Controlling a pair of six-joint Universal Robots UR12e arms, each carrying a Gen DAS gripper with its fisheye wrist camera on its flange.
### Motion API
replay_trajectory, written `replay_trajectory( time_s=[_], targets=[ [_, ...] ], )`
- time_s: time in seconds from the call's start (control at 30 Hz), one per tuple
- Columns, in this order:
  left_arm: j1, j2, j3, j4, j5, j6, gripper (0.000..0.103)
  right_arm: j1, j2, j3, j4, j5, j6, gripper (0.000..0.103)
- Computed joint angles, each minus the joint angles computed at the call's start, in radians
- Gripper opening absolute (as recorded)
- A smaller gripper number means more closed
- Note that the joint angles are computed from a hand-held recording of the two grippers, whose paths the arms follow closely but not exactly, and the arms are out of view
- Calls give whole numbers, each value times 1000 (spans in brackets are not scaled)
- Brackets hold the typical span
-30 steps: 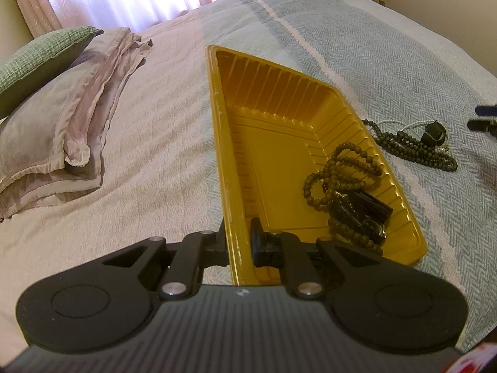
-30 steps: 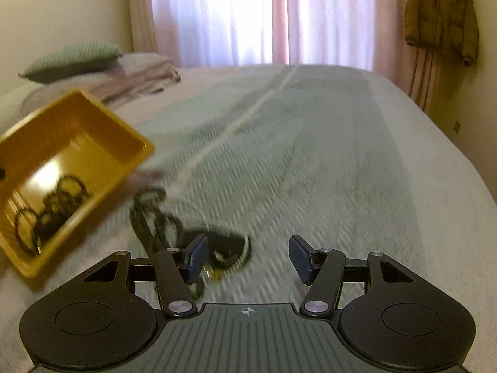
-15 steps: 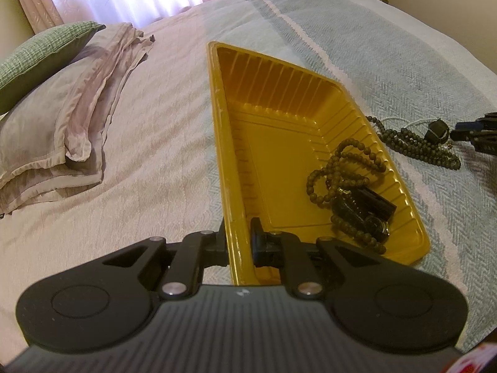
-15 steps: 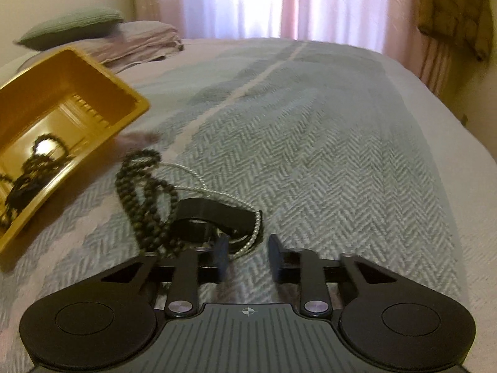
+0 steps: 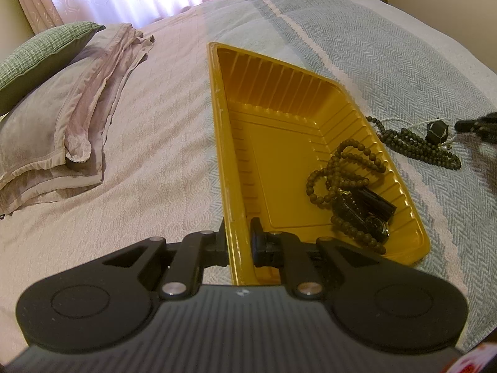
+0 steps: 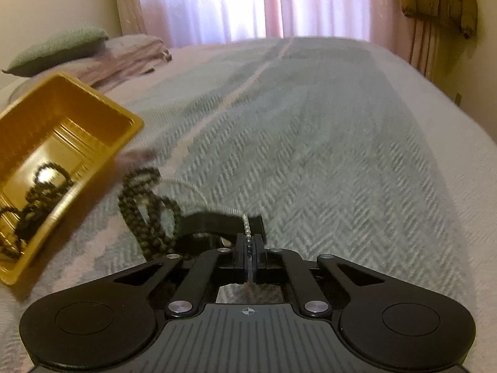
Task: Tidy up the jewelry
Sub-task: 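Carry the pearl necklace into the yellow tray and open the right tool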
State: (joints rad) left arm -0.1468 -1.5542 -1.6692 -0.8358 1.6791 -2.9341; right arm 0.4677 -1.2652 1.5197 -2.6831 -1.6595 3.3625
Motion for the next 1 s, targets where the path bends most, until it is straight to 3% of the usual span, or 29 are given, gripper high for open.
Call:
replay_trajectory(
  time_s=[0.27, 0.6, 1.0],
  targets=[
    [0, 0, 1, 2, -1, -1, 10, 13, -26, -29, -111, -8, -87, 2],
    [-2, 1, 1, 10, -7, -1, 10, 33, -34, -86, -182, 16, -179, 2],
    [-2, 1, -1, 14, -10, -1, 10, 40, -37, -122, -254, 57, -207, 2]
  ],
)
